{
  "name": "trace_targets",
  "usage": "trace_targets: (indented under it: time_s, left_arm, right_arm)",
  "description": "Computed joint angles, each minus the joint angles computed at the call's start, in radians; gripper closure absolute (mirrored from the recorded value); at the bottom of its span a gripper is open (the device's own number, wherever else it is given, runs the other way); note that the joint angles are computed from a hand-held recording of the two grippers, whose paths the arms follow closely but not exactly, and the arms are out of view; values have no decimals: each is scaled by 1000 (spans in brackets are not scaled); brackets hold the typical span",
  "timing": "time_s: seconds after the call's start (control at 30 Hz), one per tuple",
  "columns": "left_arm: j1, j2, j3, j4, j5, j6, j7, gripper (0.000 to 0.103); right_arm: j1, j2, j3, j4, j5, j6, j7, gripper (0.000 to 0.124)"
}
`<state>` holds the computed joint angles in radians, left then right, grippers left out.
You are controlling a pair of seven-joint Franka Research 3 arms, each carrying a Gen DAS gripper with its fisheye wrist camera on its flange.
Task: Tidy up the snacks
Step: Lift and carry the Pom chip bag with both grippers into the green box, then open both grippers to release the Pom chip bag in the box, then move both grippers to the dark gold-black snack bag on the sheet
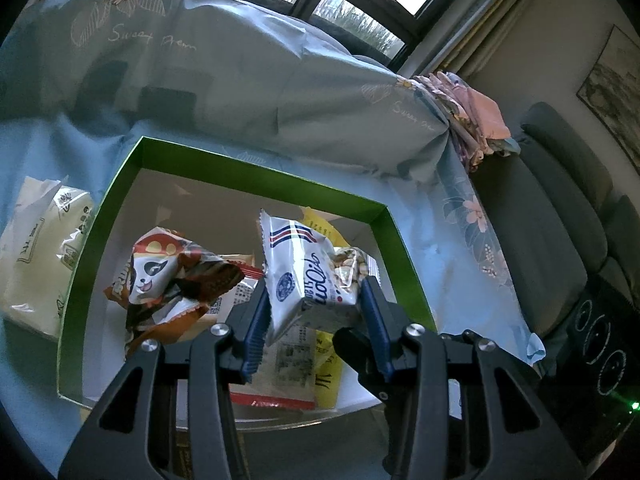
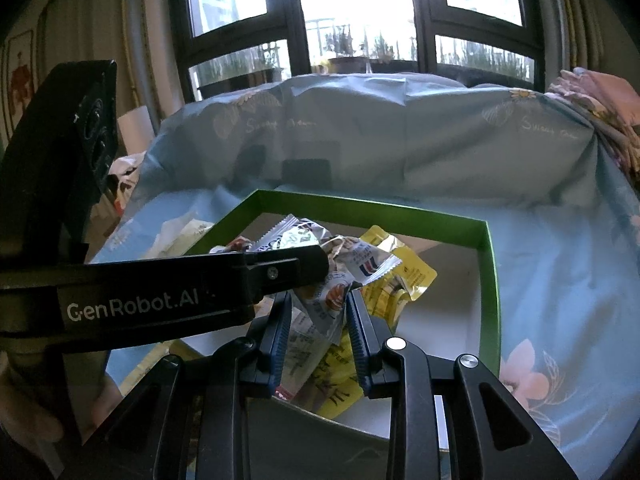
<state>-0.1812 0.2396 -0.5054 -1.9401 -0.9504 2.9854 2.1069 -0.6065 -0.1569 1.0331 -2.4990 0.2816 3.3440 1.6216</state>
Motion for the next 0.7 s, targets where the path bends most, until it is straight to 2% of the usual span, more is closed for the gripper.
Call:
trace_targets:
  time_s: [0.13, 0.33, 0.47, 0.53, 0.57, 0.63, 0.7]
  left_arm:
    - [0, 8, 1, 5, 6, -2, -5, 58]
    - [2, 18, 1, 9, 24, -4, -26, 58]
    - [-13, 32, 22, 9, 115, -9, -121, 47]
    - [-13, 30, 22, 3, 152, -1, -158, 42]
    - [-5, 25, 13, -2, 156, 6, -164, 33]
    - [31, 12, -28, -13, 118, 20, -127, 24]
    - [51, -10, -49, -27, 79, 30, -88, 23]
  right_arm:
    - [-57, -7, 51, 8, -21, -15, 22, 94]
    - [-108, -5, 79, 23, -99, -51, 87, 94]
    - [-139, 0, 96, 37, -150, -96, 139, 93]
    - [-98, 0, 55, 32, -165, -101, 150, 93]
    - [-91, -7, 47, 29, -174, -102, 161, 93]
    - [-44, -28, -1, 15, -183, -104, 178, 78]
    - [25, -43, -70, -4, -184, -92, 195, 70]
